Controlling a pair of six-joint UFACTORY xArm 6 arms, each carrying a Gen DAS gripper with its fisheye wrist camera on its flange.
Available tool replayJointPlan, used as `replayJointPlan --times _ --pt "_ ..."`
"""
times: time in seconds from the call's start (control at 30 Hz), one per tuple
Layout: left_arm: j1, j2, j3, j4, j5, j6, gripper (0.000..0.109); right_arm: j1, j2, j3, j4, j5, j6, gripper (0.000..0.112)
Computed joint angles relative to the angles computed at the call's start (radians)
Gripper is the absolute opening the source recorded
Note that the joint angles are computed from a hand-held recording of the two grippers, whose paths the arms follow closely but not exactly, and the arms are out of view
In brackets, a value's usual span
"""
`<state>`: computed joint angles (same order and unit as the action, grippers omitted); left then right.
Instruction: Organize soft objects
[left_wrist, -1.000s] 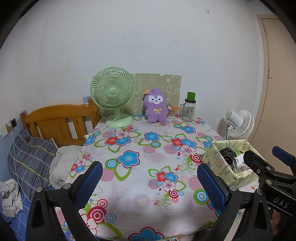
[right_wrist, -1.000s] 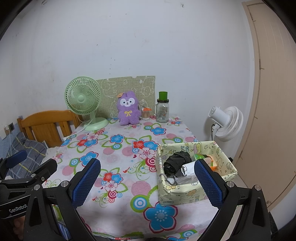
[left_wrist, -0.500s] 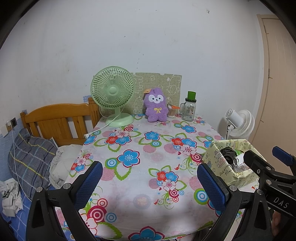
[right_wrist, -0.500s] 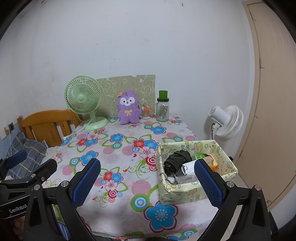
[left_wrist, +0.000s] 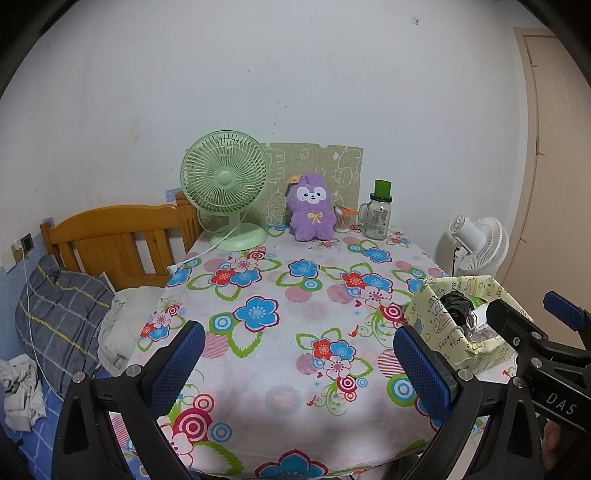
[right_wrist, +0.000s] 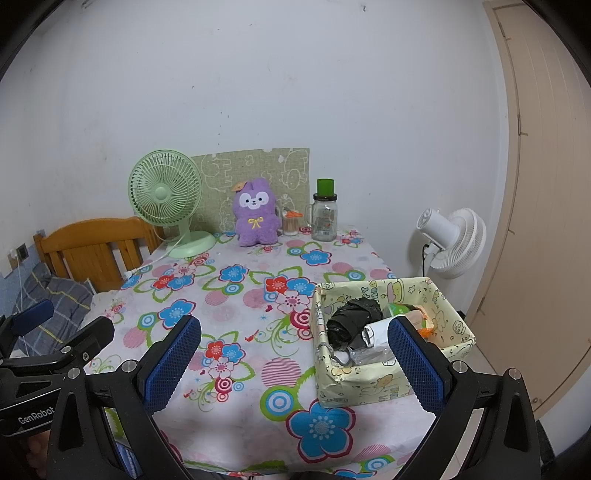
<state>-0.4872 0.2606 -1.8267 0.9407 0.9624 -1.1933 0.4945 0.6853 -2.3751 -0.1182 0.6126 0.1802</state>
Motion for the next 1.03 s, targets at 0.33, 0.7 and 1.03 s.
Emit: replayJointPlan --times 0.33,0.7,1.03 --pt "-0.001 -0.006 0.014 0.011 -0.002 -0.016 0.103 0.000 0.008 -0.015 0.001 0.006 -0.001 0.102" --pt "-0.004 0.002 0.000 0.014 0.011 -0.016 0.103 0.002 0.002 0.000 0.002 -0.003 -0.002 0.102" --pt "-0.017 0.014 -0.023 0.015 0.036 -0.031 0.103 -0.009 0.019 -0.040 0.043 0.012 -0.047 0.102"
